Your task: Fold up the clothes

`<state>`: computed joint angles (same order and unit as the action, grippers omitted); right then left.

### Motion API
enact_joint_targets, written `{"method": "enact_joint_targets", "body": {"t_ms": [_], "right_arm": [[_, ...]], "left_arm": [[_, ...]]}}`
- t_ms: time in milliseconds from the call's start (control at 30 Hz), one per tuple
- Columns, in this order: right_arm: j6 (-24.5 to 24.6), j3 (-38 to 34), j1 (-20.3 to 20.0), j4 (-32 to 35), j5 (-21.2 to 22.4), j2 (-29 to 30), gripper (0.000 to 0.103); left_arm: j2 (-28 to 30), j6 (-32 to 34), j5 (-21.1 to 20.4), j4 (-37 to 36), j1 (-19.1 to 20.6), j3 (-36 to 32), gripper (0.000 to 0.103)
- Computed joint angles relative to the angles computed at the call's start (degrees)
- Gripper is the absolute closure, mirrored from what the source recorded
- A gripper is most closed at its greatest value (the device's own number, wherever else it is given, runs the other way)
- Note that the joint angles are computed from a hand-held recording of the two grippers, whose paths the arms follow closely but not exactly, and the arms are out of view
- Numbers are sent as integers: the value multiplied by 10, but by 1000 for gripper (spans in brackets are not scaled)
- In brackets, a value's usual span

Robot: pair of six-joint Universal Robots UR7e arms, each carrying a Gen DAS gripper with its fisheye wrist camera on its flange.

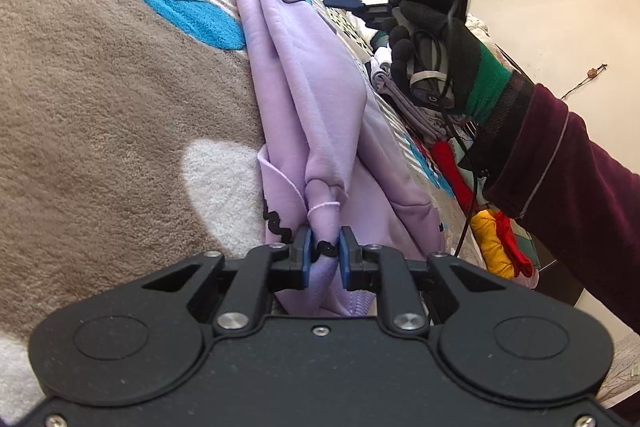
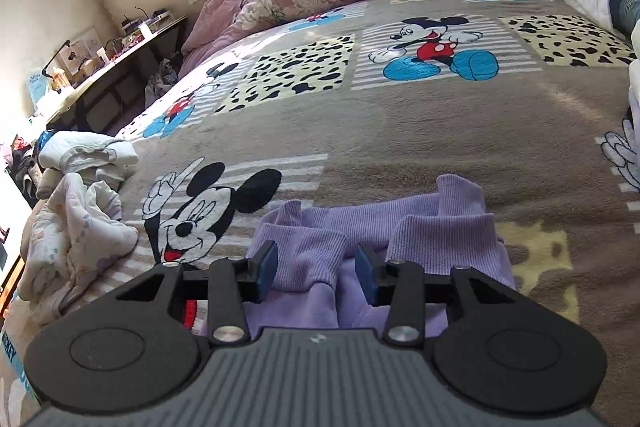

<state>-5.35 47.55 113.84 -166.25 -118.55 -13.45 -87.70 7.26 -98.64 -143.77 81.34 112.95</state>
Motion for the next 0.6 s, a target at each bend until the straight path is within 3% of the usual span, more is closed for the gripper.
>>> {"method": "enact_joint_targets", "body": {"t_ms": [133, 267, 333, 400, 500, 600], "right_arm": [[-79, 101, 16, -32, 31, -55, 61], [-137, 181, 25, -40, 16, -85, 64], [-135, 180, 24, 11, -12, -81, 64], [-141, 195, 24, -17, -24, -82, 64], [-110, 253, 22, -73, 25, -119, 64], [-117, 307, 27, -109, 57, -151, 63]], "left_arm": [[-10, 3, 11, -12, -10, 8, 86], [-15, 0, 32, -26, -21, 20, 86], [-15, -2, 37, -29, -23, 21, 86], [-16, -3, 41, -30, -25, 22, 85], [-25, 4, 57, -42, -34, 25, 82], [-39, 1, 72, -86, -47, 33, 82]]}}
